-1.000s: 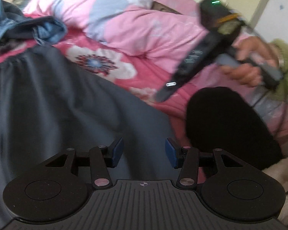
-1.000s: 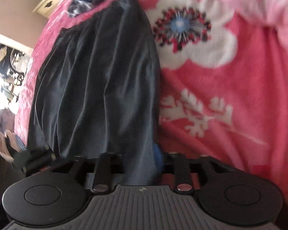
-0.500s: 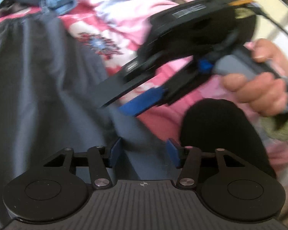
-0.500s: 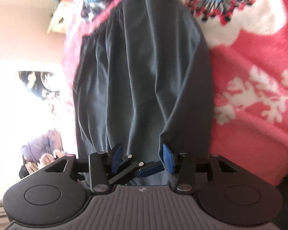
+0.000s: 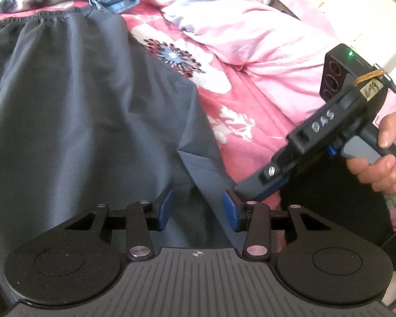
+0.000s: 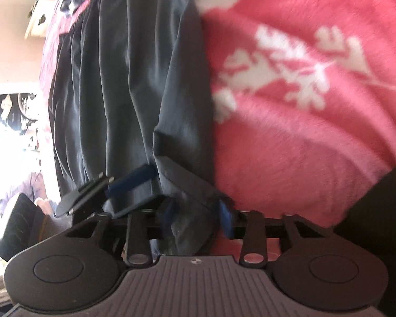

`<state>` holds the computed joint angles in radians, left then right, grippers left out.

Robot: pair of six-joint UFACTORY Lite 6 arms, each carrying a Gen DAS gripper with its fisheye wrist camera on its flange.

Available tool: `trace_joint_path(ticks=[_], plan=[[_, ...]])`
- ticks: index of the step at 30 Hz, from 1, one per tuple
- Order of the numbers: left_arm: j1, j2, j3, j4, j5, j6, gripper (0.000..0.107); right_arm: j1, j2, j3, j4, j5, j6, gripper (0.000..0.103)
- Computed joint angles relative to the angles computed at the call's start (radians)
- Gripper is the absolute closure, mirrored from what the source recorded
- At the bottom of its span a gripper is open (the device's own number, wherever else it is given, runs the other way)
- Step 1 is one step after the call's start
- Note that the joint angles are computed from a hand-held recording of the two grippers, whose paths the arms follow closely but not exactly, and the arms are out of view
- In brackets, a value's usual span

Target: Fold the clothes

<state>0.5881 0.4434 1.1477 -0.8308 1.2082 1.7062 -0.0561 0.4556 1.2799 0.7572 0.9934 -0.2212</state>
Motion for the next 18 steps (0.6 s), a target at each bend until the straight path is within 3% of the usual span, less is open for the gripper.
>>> trace_joint_path(ticks=[3,8,11,13,18], plan=[[0.004,0.001,-0.001,0.000,-0.001,0.030,0.066,0.003,-0.078,-0.021,-0.031,0.018,-0.021,0.094],[-0.005,-0.041,-0.063,-0.022,0.045,0.161,0.066,-0.006,-0.281,-0.053,-0.242,0.080,0.124,0.095],[-0.028,-0.105,-0.142,-0.013,0.038,0.264,0.065,-0.005,-0.385,-0.069,-0.365,0.152,0.224,0.086],[-0.044,-0.144,-0.193,-0.006,0.014,0.327,0.064,-0.017,-0.439,-0.075,-0.393,0.173,0.235,0.073],[-0.057,-0.183,-0.249,0.005,-0.012,0.385,0.062,-0.057,-0.452,-0.059,-0.408,0.108,0.186,0.072]])
